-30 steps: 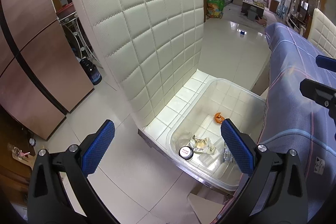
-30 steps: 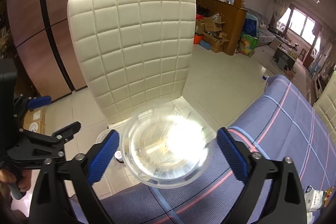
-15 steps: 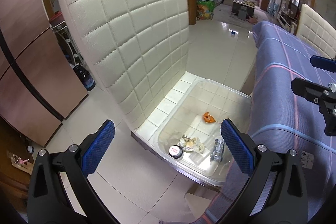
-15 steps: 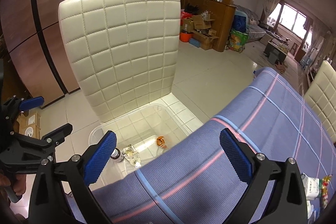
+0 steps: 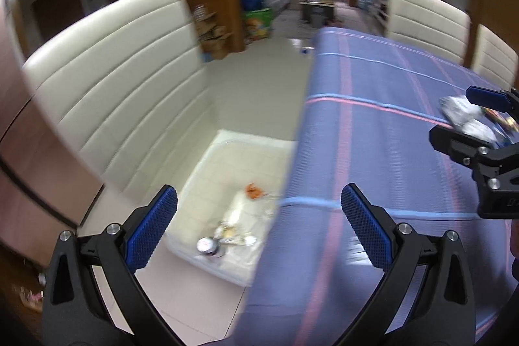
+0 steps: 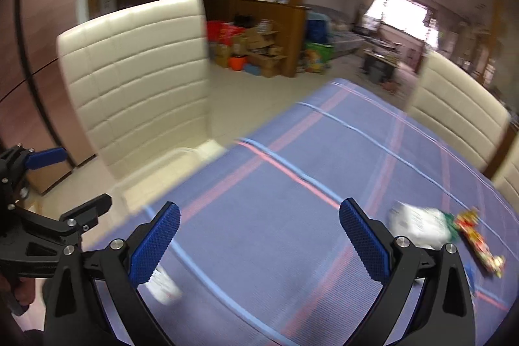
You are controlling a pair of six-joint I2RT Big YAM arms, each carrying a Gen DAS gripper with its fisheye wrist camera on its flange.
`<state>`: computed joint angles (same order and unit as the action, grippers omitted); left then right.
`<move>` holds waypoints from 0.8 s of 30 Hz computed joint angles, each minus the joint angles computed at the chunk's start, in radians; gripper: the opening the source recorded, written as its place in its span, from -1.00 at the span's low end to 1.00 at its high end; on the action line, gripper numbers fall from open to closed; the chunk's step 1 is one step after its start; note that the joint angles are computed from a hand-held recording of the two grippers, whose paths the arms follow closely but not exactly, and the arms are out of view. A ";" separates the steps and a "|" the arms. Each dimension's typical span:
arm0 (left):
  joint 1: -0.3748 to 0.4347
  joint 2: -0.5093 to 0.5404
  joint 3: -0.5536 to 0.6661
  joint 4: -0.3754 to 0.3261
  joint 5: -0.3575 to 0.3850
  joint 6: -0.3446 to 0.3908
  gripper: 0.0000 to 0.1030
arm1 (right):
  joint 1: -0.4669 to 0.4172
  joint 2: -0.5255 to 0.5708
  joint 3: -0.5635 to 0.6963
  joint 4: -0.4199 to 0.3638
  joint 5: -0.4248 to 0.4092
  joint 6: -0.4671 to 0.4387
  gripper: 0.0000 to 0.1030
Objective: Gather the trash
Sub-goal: 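Move both tools back over the table toward the tissue and foil wrapper, then grasp the white tissue with the left tool while the right tool grasps the blue foil wrapper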
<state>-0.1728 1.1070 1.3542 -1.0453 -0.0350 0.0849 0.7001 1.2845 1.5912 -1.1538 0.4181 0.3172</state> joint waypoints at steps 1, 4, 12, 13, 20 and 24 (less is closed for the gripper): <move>-0.040 0.005 0.005 0.003 -0.013 0.001 0.93 | -0.013 -0.024 -0.022 -0.010 0.006 0.014 0.87; -0.155 0.030 0.026 0.013 -0.039 -0.007 0.93 | -0.066 -0.103 -0.094 -0.054 0.028 0.061 0.87; -0.391 0.170 0.136 -0.003 -0.034 -0.057 0.93 | -0.316 -0.321 -0.289 -0.119 -0.021 0.133 0.85; -0.411 0.184 0.146 -0.002 -0.034 -0.062 0.93 | -0.346 -0.332 -0.302 -0.120 -0.031 0.130 0.85; -0.519 0.319 0.260 -0.020 -0.019 -0.096 0.93 | -0.560 -0.403 -0.403 -0.099 -0.169 0.062 0.43; -0.548 0.395 0.326 -0.039 -0.021 -0.109 0.93 | -0.616 -0.409 -0.439 -0.069 -0.244 0.046 0.06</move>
<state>-0.7208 1.5020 1.6806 -1.0846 -0.0556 -0.0237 0.0844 0.8756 1.1525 -1.2230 0.1741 0.3637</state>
